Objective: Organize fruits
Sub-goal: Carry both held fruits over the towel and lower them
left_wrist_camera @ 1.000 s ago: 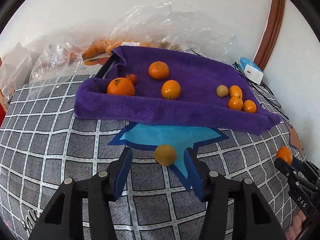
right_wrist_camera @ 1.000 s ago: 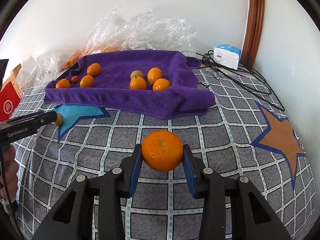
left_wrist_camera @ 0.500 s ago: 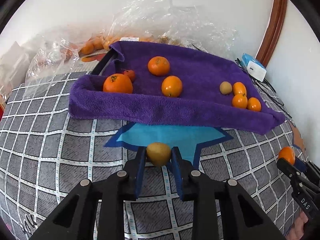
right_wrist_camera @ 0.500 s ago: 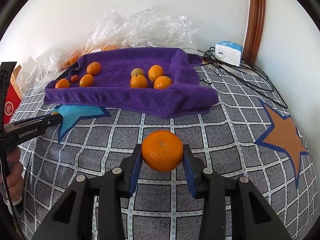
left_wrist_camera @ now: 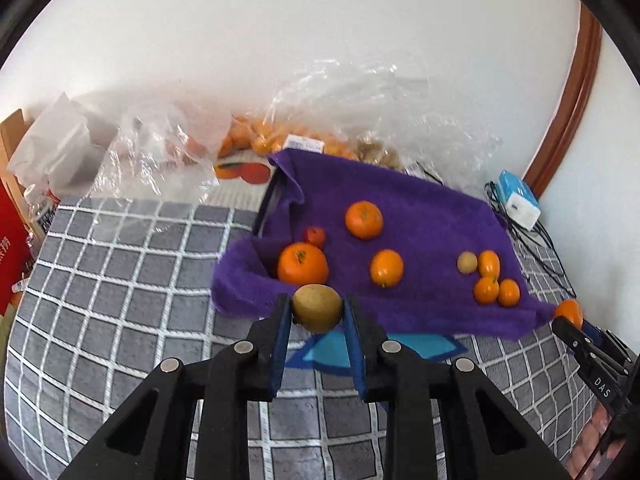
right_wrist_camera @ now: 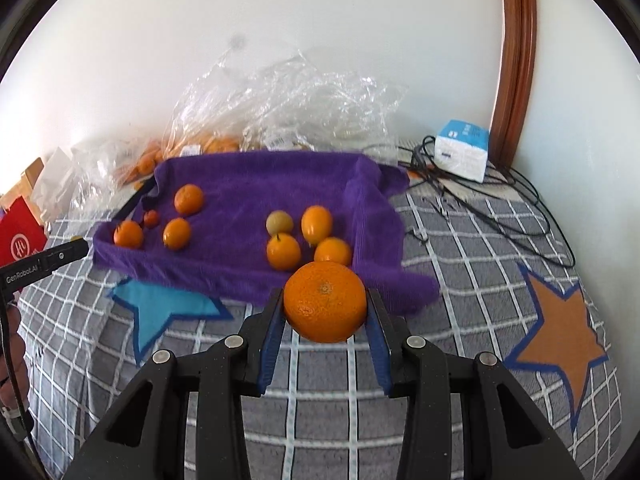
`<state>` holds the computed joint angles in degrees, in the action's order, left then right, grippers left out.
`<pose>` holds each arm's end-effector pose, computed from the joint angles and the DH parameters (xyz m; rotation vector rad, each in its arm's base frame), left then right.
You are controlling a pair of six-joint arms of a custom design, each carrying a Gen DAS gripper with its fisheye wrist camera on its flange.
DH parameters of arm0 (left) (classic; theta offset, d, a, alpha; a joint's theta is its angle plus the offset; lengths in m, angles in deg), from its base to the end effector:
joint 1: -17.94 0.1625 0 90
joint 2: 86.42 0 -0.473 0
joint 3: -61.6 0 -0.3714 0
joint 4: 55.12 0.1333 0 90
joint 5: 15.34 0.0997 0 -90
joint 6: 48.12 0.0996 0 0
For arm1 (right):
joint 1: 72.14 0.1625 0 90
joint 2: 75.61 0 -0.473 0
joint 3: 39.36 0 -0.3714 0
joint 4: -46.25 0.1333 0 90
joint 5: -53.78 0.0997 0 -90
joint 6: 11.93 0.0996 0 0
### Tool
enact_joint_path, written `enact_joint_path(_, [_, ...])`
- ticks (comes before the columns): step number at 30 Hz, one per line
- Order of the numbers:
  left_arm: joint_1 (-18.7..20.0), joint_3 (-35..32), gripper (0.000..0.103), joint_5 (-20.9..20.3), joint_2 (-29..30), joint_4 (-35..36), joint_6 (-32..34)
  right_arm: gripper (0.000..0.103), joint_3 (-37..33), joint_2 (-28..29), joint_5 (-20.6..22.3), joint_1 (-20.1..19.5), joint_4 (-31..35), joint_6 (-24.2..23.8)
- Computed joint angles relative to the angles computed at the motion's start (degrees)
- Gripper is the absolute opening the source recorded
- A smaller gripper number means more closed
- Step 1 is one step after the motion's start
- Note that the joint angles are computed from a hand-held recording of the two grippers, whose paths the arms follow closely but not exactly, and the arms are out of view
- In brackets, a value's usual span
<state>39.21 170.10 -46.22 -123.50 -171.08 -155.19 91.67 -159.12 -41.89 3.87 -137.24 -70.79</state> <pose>-0.4138 -0.3958 -0.0113 -0.2158 2.1224 -1.1445 0.0123 -0.4615 0.3614 0.8984 -2.3123 0.7735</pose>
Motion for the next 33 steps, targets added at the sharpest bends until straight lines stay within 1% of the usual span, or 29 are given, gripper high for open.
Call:
enact_joint_path(5, [0.77,-0.51,0.025,1.5,-1.83,3.03,-1.41,0.039,-3.56,2.37,-0.84,2.89,1.41,2.24])
enact_joint_path(7, [1.45,-0.72,0.025,1.75,-2.29,2.93,-1.05,0.039,-5.05,3.66,-1.57,4.02,1.61,2.84])
enact_joint_path(9, [2.11,-0.18,0.025,1.95,-2.74,0.56,0.37,0.039,-6.58,4.93,-2.66,5.1,2.05,3.11])
enact_joint_path(12, [3.44,0.15,0.025,2.25,-2.94,-3.19,3.08,0.039,-9.17,7.28,-3.2,6.18,2.49,3.85])
enact_joint_path(19, [6.58,-0.64,0.025,2.23,-1.88,-10.32,10.62,0.039,-14.89,12.81,-3.4,7.19,3.86,3.64])
enact_joint_path(22, [8.13,-0.73,0.025,1.49,-0.98,-15.61,14.98,0.039,-18.03,15.45,-4.68,7.49,7.37,4.4])
enact_joint_path(26, [9.72,-1.08,0.025,0.45,0.49,-21.84,20.02,0.039,-20.45,18.74,-6.48,7.68,8.1,4.49])
enact_joint_path(27, [10.19,-1.47,0.025,-0.01,1.03,-23.37,21.48,0.039,-20.91,19.36,-6.06,7.52,8.03,4.36])
enact_joint_path(33, [12.15,-4.11,0.025,-2.7,3.19,-25.8,26.37,0.039,-23.78,22.24,-8.69,7.46,10.1,5.03])
